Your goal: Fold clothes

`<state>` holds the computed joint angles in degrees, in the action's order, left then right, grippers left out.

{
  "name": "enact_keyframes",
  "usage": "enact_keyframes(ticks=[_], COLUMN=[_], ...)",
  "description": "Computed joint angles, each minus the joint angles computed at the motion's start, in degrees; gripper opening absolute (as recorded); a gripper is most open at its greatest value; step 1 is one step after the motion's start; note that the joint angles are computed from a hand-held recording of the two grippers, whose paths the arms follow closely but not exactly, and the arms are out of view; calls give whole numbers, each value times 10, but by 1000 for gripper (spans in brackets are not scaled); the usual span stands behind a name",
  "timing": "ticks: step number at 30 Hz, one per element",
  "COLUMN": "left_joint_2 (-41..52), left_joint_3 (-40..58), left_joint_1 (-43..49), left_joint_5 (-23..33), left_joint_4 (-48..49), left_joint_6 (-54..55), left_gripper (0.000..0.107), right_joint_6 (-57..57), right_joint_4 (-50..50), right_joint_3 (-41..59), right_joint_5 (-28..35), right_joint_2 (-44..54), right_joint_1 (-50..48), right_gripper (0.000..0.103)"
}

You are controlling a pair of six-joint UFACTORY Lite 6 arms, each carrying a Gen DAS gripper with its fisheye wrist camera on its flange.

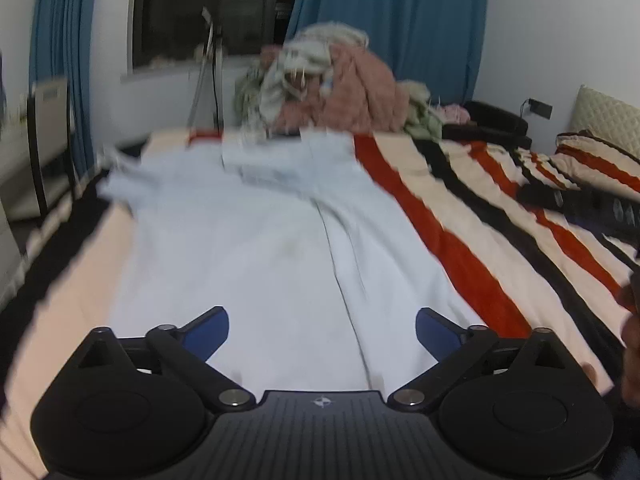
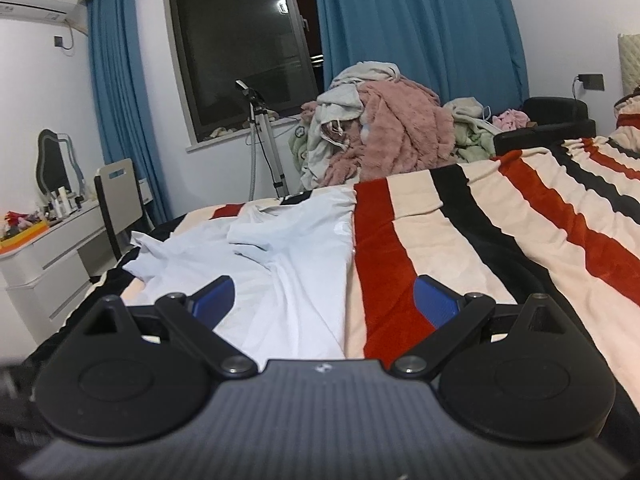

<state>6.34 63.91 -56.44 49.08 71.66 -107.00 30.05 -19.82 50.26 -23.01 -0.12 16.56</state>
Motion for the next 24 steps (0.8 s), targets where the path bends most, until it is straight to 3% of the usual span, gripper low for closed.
enact_keyframes(ticks=[4,10,11,12,13,16,17,18,21,24], left_joint_2=[-3,-3,-10,-20,-28,-47,-53,-57,-78,-115], left_joint_3=[17,-64,-77,-91,-101,-114,-116,-117,-123,-135], left_joint_1=[27,44,47,46,43,31,27,25,24,35], left_joint_5=[-3,-27,-29,-20,-11,19,28,35,48,45], left_joint_4=[36,96,102,114,118,105,99,92,77,60], left_joint_6=[12,-138,-158,-180,-192,-195,-193,-188,-177,-145], left_gripper=[103,102,102,102,103,103,103,103,103,103], right_joint_6=[-14,-32,-27,-26,-17,14,16,-5,-81,-54], right_joint_4=[12,19,7,4,-5,-37,-42,-24,38,19], right_joint_3=[-3,-9,-12,-14,-10,3,6,5,5,55], right_joint_5=[-15,-36,-45,-51,-51,-53,-50,-46,-38,-13], right_joint_2=[1,2,1,0,3,12,13,13,15,56], right_joint_1=[3,13,12,12,11,9,11,17,35,48], right_gripper=[98,97,91,74,70,76,87,91,91,91])
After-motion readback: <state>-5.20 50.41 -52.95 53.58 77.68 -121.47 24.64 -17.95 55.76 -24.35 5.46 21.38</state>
